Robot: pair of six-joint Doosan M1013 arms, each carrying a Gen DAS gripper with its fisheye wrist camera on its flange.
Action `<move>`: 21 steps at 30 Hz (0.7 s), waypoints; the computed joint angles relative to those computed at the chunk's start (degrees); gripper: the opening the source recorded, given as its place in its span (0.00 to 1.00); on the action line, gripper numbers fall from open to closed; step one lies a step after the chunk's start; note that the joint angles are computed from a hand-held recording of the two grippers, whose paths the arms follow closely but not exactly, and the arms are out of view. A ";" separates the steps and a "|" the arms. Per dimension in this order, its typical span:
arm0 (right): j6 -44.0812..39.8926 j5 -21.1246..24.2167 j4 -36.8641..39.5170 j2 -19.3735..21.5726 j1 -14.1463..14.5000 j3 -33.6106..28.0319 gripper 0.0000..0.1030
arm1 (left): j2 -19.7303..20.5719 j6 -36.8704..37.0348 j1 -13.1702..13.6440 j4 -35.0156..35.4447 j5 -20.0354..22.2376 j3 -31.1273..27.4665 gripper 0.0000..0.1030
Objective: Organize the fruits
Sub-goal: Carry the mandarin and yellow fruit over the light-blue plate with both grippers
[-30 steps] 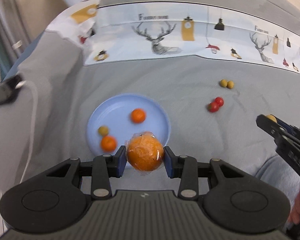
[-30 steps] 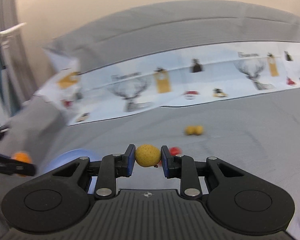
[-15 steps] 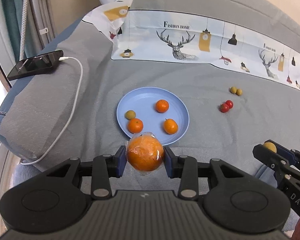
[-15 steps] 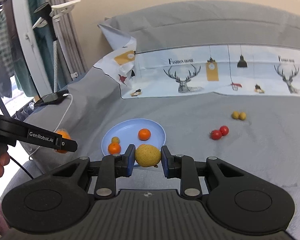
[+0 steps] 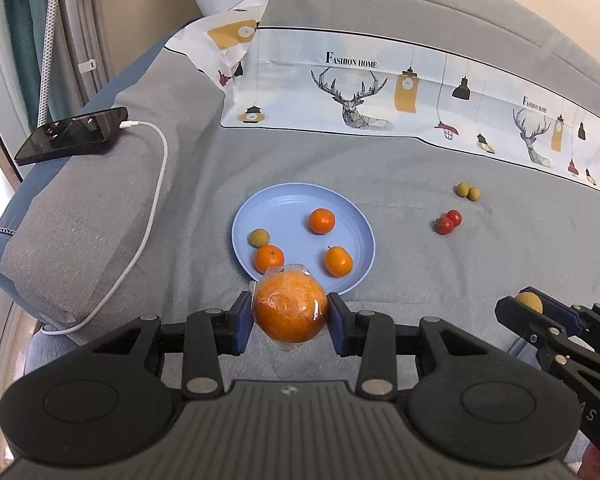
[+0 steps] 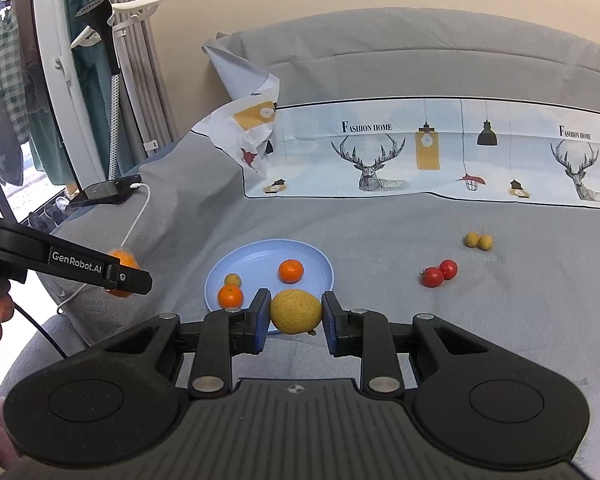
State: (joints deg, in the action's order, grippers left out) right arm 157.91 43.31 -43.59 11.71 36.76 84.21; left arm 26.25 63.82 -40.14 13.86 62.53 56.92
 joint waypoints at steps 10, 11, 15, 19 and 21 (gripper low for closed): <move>-0.77 -0.46 0.25 0.81 -1.30 -1.33 0.28 | 3.29 -0.04 1.09 -2.04 2.15 -5.99 0.42; -1.82 -0.03 1.00 1.01 -1.48 -1.75 0.28 | 3.34 -0.41 1.20 -1.94 1.61 -6.09 0.42; -5.28 0.59 4.02 2.00 -2.42 -3.43 0.28 | 4.42 -0.23 1.86 -2.67 2.45 -7.54 0.42; -7.87 0.83 5.79 3.61 -3.29 -5.36 0.28 | 6.44 1.11 2.91 -4.44 4.46 -9.94 0.42; -10.08 0.85 7.47 4.70 -3.89 -6.48 0.28 | 7.76 2.22 3.40 -5.38 5.21 -11.35 0.42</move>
